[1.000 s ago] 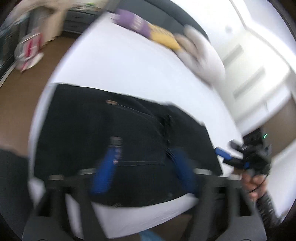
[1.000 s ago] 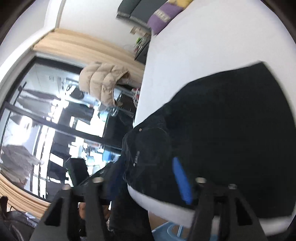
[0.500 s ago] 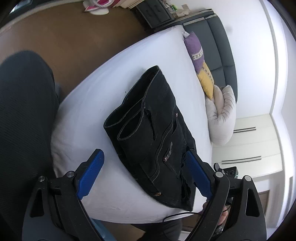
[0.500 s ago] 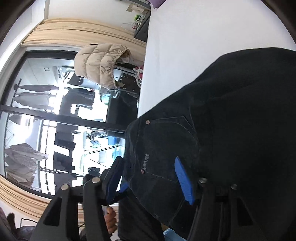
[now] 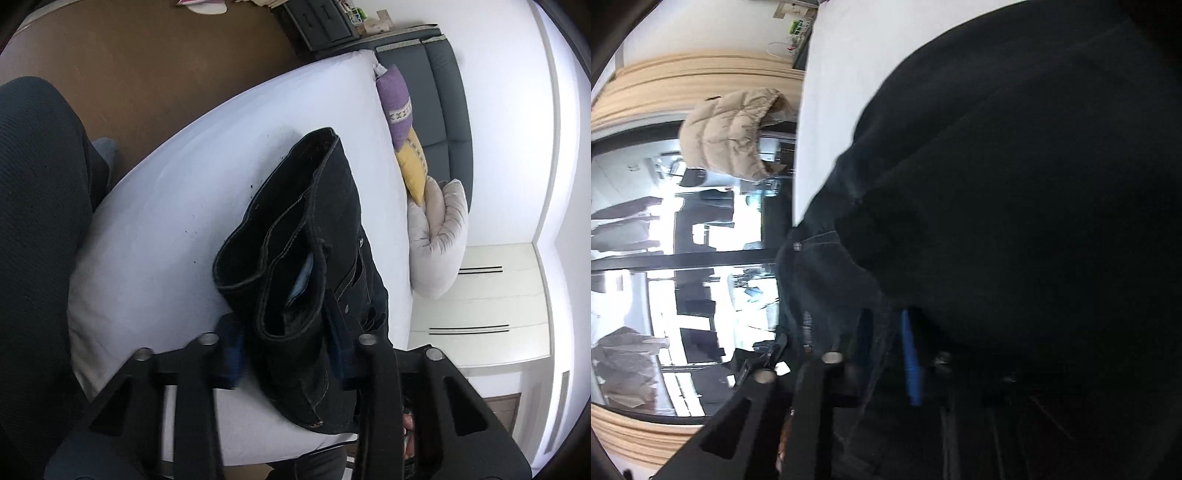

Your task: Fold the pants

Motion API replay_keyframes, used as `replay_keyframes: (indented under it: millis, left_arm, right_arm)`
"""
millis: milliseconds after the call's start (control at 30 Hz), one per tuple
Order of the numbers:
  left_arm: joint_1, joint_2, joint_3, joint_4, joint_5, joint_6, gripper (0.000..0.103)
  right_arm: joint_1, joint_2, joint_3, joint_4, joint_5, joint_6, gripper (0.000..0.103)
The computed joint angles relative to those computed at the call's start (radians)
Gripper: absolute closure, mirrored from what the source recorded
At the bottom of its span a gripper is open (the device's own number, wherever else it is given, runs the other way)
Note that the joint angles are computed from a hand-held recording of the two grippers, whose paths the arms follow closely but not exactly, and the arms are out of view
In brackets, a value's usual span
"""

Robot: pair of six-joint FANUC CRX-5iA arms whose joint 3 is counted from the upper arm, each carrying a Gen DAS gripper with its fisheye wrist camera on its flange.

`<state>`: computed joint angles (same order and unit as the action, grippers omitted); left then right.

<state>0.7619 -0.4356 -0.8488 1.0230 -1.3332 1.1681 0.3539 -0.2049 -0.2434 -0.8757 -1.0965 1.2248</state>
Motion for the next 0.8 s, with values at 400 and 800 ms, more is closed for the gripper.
replay_keyframes:
  millis: [400,800]
  left_arm:
    - [-0.074,-0.057,0.089,-0.033,0.030,-0.082,0.089]
    - [-0.467,-0.047,0.310,-0.106,0.213,-0.151,0.090]
  right_arm:
    - [0.148,-0.001,0.013,0.241,0.035,-0.134,0.103]
    - [0.162,-0.066,-0.001,0.319,0.067,-0.138,0.085]
